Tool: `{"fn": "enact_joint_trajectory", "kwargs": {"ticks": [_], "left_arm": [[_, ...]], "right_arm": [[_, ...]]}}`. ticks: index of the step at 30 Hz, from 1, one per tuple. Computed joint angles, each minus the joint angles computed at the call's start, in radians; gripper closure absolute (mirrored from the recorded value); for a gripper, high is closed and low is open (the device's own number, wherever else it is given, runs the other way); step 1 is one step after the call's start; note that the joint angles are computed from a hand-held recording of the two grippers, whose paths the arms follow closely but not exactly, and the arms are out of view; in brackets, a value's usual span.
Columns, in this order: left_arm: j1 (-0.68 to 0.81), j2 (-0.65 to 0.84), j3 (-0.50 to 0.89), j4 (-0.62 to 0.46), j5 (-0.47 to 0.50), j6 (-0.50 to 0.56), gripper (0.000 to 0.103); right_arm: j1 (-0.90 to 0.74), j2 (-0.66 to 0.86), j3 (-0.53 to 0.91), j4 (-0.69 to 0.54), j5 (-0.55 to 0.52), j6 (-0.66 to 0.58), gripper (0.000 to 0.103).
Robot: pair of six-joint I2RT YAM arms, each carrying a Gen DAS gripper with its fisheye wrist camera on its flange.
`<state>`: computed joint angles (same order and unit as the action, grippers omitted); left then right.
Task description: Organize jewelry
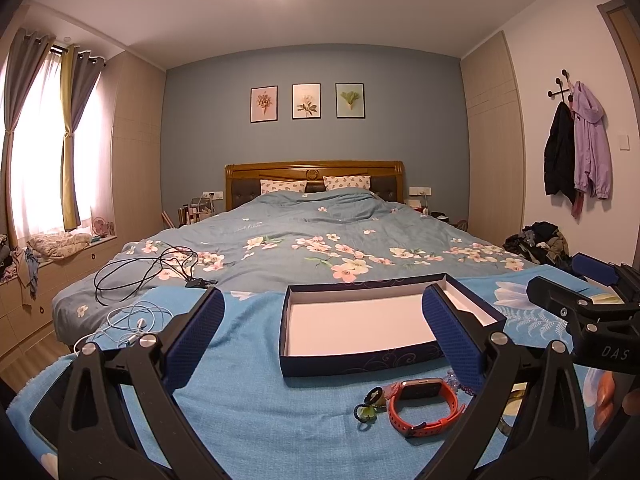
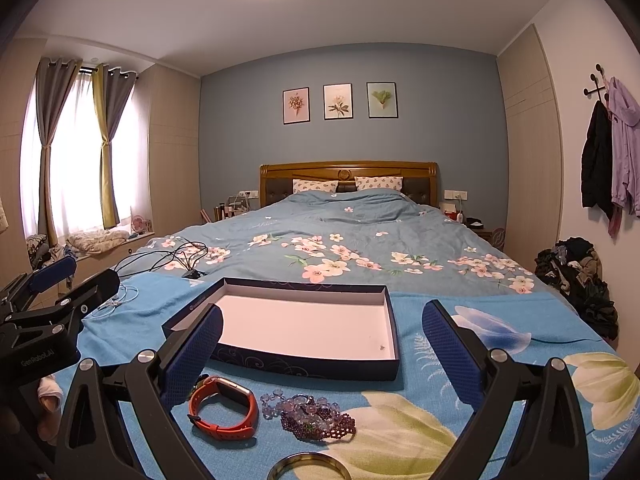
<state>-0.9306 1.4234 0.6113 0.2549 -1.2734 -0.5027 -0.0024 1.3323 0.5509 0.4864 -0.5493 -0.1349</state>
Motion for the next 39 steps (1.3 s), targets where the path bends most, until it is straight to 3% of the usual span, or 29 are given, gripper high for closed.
{"fn": "enact_joint_trajectory", "kwargs": {"ticks": [39], "left_arm": [[-0.004,0.003,0.021,-0.049,0.004,-0.038,0.006]], "right_arm": [[-0.001,-0.020,-0.015,-0.008,0.001,-0.002,0.007]]}}
